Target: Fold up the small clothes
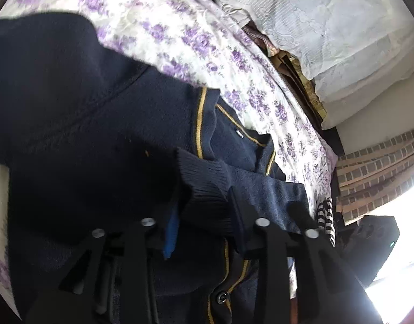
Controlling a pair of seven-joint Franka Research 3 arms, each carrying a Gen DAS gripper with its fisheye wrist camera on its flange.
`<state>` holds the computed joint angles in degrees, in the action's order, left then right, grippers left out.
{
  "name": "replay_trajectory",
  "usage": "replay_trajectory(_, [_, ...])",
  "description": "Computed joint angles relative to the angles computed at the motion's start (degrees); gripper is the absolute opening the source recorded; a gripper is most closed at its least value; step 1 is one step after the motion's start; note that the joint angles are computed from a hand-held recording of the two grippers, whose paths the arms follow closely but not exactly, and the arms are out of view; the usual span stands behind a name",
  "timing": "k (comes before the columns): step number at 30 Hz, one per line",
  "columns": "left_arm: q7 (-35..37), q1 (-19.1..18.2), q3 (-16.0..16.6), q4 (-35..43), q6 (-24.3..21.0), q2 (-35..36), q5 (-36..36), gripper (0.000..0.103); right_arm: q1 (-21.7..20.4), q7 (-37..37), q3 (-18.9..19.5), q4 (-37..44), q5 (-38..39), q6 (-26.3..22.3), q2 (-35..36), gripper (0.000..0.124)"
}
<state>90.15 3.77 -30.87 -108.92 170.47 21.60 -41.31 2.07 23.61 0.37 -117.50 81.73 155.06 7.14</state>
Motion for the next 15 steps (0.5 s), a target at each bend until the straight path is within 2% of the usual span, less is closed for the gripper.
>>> replay_trajectory(2, [-2.9, -2.7, 3.1, -0.8, 1.6, -1.3, 3.9, 0.015, -0.8, -1.0, -0.7, 0.3, 2.2, 1.0, -0.7, 0.032])
replay_trajectory(4, [-3.0, -2.0, 2.8, -1.6, 2.1, -2.4, 5.4, 0.014, -1.5, -1.1, -1.4, 0.7, 3.7, 2.4, -0.9, 0.032])
replay_trajectory(5, [-4.5, -2.8, 4.0, -1.9, 1.9, -2.9, 7.1, 0.014, -2.2, -0.4, -2.0, 1.2, 4.6, 3.4, -0.7, 0.032])
replay_trajectory(6, [-7.8, -4.9, 6.8, -2.2, 1.9, -3.4, 10.3, 0.014, -2.6, 0.5, -2.3, 1.3, 4.6, 4.0, -0.7, 0.032])
replay_trajectory(9, [-22.0, -13.2, 17.8, -2.9, 1.0, -4.1, 24.1, 0.014, -4.3, 4.6, -3.3, 2.2, 3.4, 4.2, 0.3, 0.030])
replay_trajectory(10, [-25.6, -13.8, 19.2, -2.6, -0.1, -3.6, 27.6, 0.014, -4.8, 6.5, -3.4, 2.7, 2.3, 3.9, 1.0, 0.027])
replay_trajectory(12, [-25.0, -12.1, 17.5, -1.6, -1.8, -2.6, 27.6, 0.014, -5.2, 8.3, -3.1, 3.3, 0.3, 3.5, 1.9, 0.024])
replay_trajectory(15, [-31.2, -15.0, 21.0, -1.0, -2.9, -2.6, 36.4, 0.015, -4.6, 9.0, -1.9, 3.4, -4.3, 3.6, 2.8, 0.021])
